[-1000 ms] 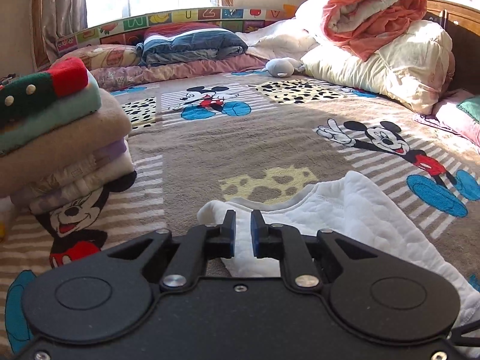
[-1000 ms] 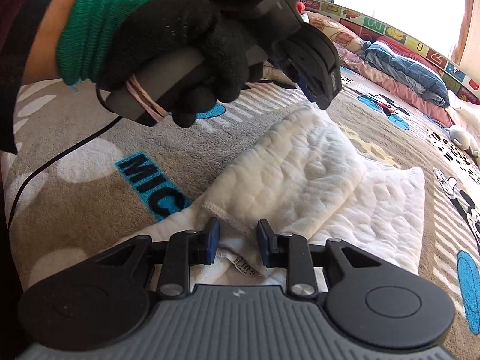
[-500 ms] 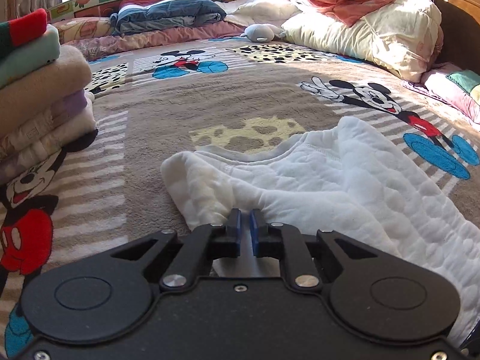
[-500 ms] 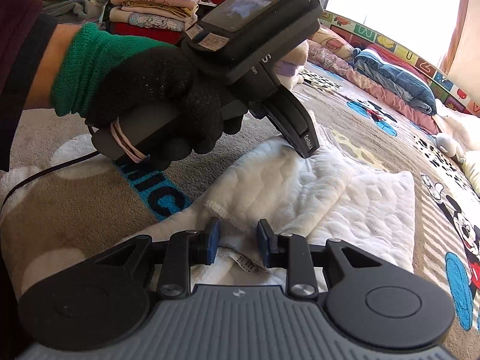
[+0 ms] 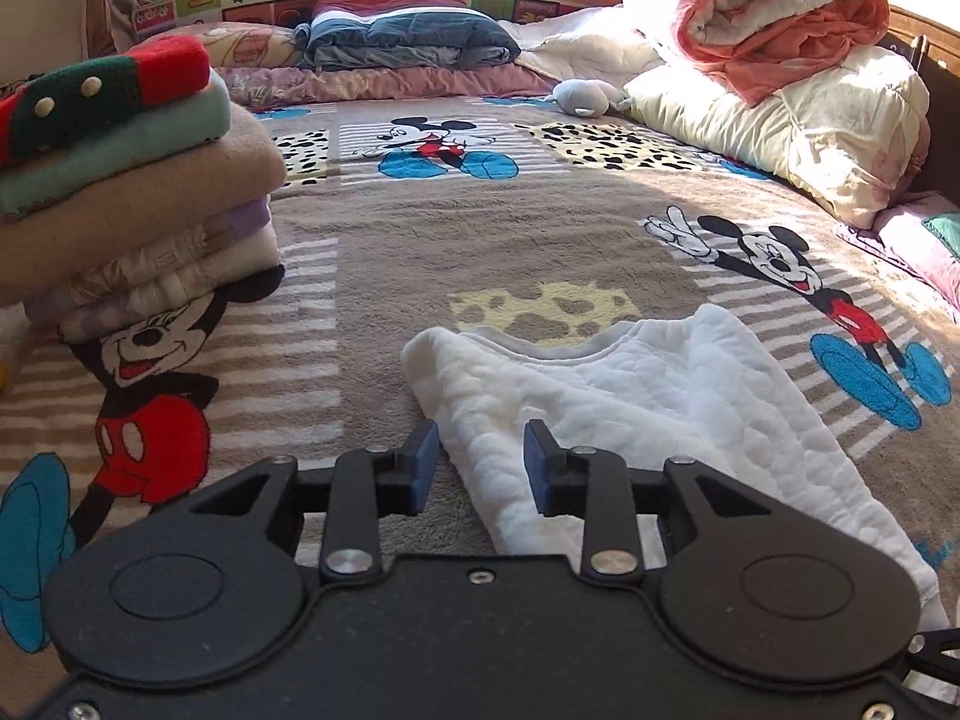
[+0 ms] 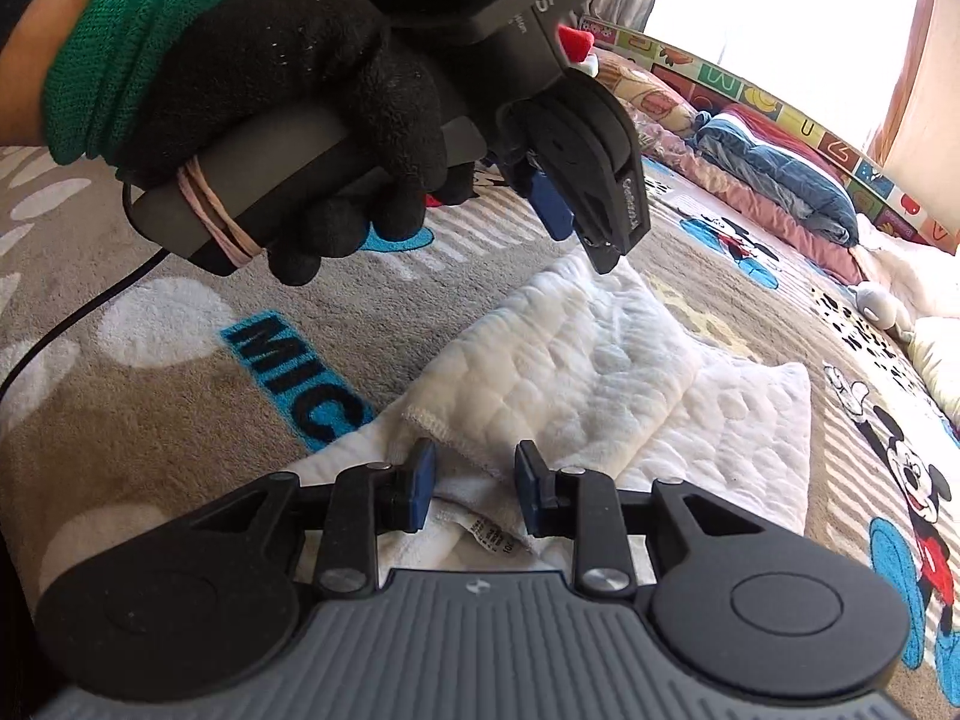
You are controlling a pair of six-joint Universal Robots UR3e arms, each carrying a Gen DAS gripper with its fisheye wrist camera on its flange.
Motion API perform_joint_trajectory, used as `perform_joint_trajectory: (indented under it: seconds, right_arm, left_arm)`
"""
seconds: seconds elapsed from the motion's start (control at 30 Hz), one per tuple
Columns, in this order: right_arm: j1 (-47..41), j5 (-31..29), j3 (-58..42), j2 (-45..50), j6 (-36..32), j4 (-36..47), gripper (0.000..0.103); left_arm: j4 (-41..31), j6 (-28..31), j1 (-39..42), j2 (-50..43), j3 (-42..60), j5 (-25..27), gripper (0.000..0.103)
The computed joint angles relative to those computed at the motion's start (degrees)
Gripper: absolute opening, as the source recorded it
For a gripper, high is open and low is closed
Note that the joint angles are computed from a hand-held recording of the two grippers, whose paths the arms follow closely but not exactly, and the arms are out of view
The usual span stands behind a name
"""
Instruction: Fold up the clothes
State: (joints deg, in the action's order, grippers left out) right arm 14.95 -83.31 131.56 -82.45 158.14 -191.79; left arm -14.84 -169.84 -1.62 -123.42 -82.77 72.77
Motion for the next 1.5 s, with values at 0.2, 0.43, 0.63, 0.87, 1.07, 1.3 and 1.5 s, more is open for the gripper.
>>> perform_joint_trajectory:
  seconds: [0.2, 0.43, 0.63, 0.87, 1.07, 1.3, 1.5]
  right_arm:
    - [-14.45, 19.40, 7.73, -18.24, -2.19, 8.91, 0.043]
    - [-42.52, 45.65, -0.69, -16.65, 4.72, 23.89, 0.046]
    - [-43.81, 44.84, -20.23, 9.80, 16.05, 17.59, 0.051]
    - [-39.44, 45.73, -36.91, 24.63, 10.40, 24.86, 0.051]
    - [-38.77, 50.00, -38.29, 28.73, 4.30, 23.66, 0.035]
    - [-38.38, 51.55, -46.74, 31.14, -4.40, 43.17, 0.035]
    - [-38.68, 51.57, -42.10, 29.31, -1.23, 35.63, 0.037]
  left_arm:
    - [-0.84, -5.96, 5.08, -0.41, -0.10, -7.60, 0.044]
    - [-2.28, -9.86, 6.99, -6.85, 6.78, -13.92, 0.044]
    - [-4.27, -11.21, 7.36, -12.68, 14.17, -18.00, 0.043]
    - [-9.82, -8.20, 6.69, -17.45, 23.05, -19.30, 0.034]
    - [-10.23, -5.90, 7.05, -19.29, 25.02, -23.59, 0.006]
    - [-14.46, -12.13, 7.84, -24.27, 30.16, -25.64, 0.005]
    - [-11.52, -12.14, 8.49, -20.24, 25.31, -26.02, 0.008]
